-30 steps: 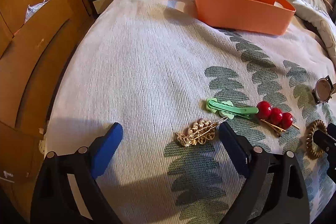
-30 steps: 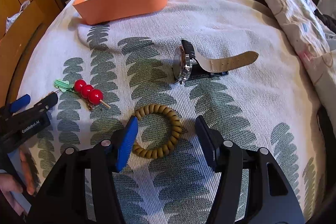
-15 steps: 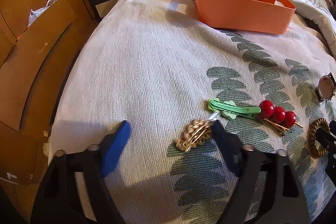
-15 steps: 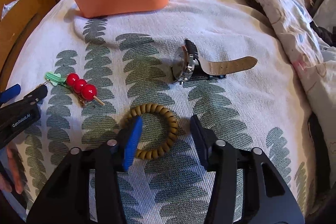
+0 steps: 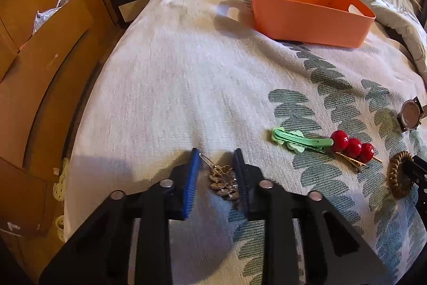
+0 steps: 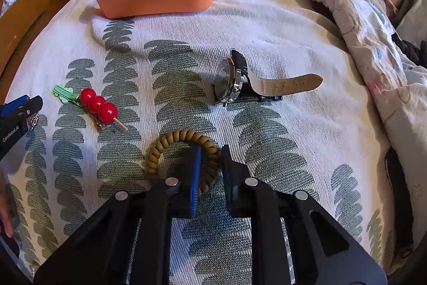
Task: Organize jewelry
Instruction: 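Close left tool on the gold leaf brooch while right tool grasps wooden bead bracelet, then carry the brooch and wooden bracelet back toward the pile beside the plush bunny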
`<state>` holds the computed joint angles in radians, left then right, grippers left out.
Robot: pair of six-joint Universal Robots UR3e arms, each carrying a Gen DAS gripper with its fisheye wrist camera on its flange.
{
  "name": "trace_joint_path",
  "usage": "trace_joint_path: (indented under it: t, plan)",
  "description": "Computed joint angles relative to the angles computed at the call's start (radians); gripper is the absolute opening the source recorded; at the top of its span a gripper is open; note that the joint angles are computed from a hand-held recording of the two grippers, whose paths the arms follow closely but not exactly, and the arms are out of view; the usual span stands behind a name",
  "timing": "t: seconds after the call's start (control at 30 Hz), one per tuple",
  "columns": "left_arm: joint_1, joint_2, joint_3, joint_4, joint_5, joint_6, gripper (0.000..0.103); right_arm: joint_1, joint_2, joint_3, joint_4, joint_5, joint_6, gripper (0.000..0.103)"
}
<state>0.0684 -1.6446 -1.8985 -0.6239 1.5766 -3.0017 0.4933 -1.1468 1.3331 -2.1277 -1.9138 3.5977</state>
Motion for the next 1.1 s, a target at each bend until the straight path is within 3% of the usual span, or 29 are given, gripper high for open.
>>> trace_joint_path:
  t: [0.1,0.17,0.23,1.1]
  plan:
    - [0.023,0.011,0.007,-0.033,-0.035,0.003,0.022,-0.006,-0.011,0.010,-0.004,0.012,0.000,0.011]
    - [0.033,0.020,0.008,-0.046,-0.046,0.004,0.010,-0.011,-0.019,0.018,-0.009,0.022,0.001,0.011]
    - [0.054,0.033,0.012,-0.075,-0.083,0.009,0.008,-0.014,-0.025,0.023,-0.012,0.030,0.003,0.011]
    - [0.109,0.192,-0.020,-0.172,-0.164,0.015,0.003,-0.031,-0.134,0.062,-0.030,0.062,0.006,0.010]
